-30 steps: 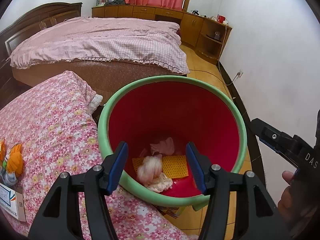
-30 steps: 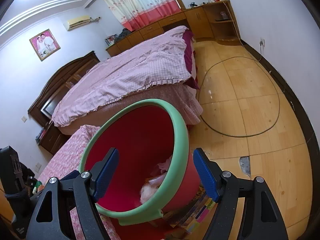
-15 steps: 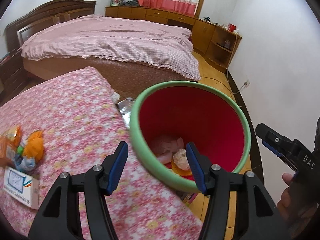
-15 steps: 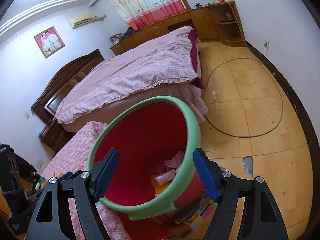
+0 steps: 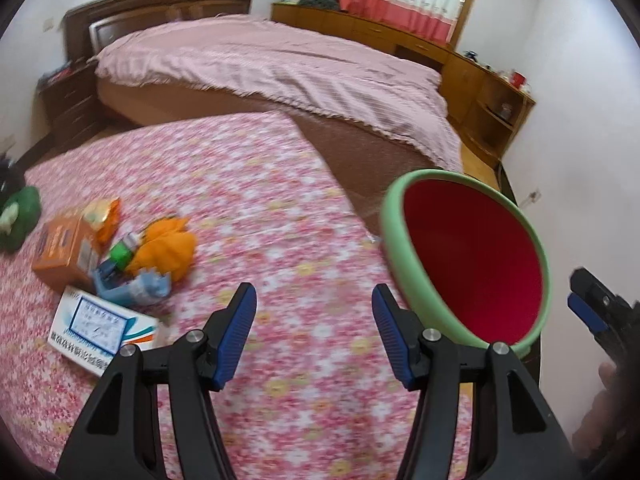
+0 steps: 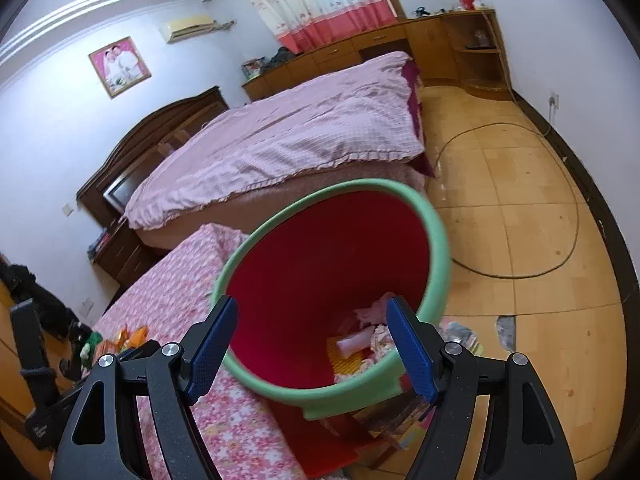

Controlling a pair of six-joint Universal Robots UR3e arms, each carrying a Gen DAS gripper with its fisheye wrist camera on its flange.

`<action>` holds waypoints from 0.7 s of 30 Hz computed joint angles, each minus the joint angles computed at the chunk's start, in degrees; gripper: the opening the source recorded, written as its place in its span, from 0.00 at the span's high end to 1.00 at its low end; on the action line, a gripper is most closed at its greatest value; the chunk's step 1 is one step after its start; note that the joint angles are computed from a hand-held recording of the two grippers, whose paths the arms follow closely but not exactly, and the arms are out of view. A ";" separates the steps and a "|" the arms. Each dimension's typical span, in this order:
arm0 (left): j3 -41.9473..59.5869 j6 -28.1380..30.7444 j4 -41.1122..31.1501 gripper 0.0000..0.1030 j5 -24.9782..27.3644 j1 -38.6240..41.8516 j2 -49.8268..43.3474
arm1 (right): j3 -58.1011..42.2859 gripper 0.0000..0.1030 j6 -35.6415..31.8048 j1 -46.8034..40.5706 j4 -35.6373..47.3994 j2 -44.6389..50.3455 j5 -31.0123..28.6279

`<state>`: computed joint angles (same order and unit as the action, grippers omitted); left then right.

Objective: Collect trash
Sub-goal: 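Move both open grippers back toward the items on the bed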

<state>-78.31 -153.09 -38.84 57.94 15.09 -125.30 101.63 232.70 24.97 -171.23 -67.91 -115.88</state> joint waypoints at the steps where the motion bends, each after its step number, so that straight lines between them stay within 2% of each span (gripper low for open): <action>1: 0.74 -0.21 -0.26 0.42 0.07 0.25 -0.69 | -0.95 0.25 -0.26 0.25 0.33 0.60 0.28; 9: 7.66 -2.57 -4.19 0.42 2.68 2.34 -6.48 | -6.31 0.25 -1.39 1.58 3.17 3.51 0.83; 21: -0.02 1.40 -4.97 0.42 2.20 9.44 -1.05 | -11.72 0.25 -2.12 3.51 5.23 6.77 1.74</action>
<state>-78.33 -151.69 -43.82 60.14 24.53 -126.35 89.90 230.58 28.48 -166.00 -61.14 -114.14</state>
